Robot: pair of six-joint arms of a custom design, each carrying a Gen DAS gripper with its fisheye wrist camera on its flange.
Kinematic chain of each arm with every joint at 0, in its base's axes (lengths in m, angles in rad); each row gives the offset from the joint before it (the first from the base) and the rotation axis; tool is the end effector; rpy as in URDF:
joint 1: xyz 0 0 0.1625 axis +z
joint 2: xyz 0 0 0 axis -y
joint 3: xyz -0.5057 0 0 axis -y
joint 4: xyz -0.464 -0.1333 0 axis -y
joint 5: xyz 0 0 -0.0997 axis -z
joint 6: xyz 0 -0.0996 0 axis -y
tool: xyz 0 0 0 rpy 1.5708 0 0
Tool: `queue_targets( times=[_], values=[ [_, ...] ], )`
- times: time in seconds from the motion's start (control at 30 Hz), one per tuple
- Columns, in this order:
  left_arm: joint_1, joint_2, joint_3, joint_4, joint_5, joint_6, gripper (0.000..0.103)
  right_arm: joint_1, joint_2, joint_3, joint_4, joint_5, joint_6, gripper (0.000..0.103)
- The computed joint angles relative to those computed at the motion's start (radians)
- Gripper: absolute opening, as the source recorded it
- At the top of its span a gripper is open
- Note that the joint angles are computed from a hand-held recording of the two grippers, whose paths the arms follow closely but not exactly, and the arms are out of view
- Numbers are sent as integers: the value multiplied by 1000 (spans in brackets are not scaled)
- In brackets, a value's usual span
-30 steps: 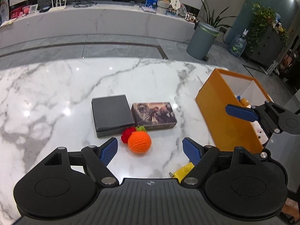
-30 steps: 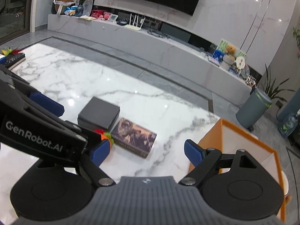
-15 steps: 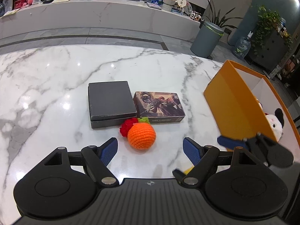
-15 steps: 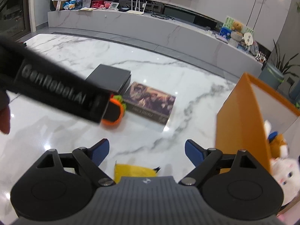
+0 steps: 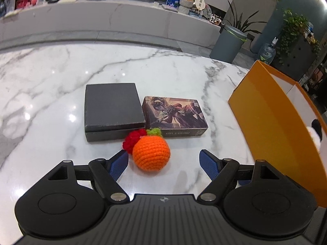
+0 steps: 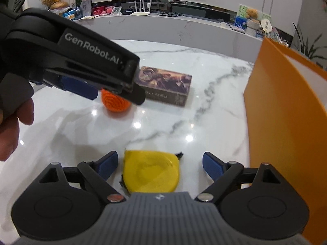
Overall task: Organize objects
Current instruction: 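Grasp the orange knitted ball with the left tool while the right tool grasps the yellow tape measure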
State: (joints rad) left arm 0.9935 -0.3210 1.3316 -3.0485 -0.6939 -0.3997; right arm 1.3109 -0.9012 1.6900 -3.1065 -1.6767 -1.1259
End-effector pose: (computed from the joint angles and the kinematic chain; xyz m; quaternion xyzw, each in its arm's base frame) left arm -0.2848 -0.8219 -0.0830 -0.0198 0.8861 -0.3789 0.2664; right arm -0.0821 -0.7866 0.2249 0.3726 -0.8521 0.2488 0.2706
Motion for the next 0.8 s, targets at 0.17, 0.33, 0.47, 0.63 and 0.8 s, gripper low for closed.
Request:
queue_targets(
  times=[0.17, 0.33, 0.47, 0.63, 0.8],
  values=[
    [7, 22, -11, -50, 13, 19, 91, -28, -3, 6, -2, 78, -13, 96],
    [11, 42, -8, -139, 38, 54, 86, -47, -7, 22, -26, 132, -33, 97],
    [9, 57, -11, -201, 73, 103, 73, -60, -13, 40, -47, 166, -41, 97],
    [3, 66, -14, -209, 102, 150, 61, -64, -22, 50, -42, 172, -51, 97],
    [-1, 64, -10, -198, 100, 167, 52, -65, -22, 48, -37, 175, -55, 97]
  ],
)
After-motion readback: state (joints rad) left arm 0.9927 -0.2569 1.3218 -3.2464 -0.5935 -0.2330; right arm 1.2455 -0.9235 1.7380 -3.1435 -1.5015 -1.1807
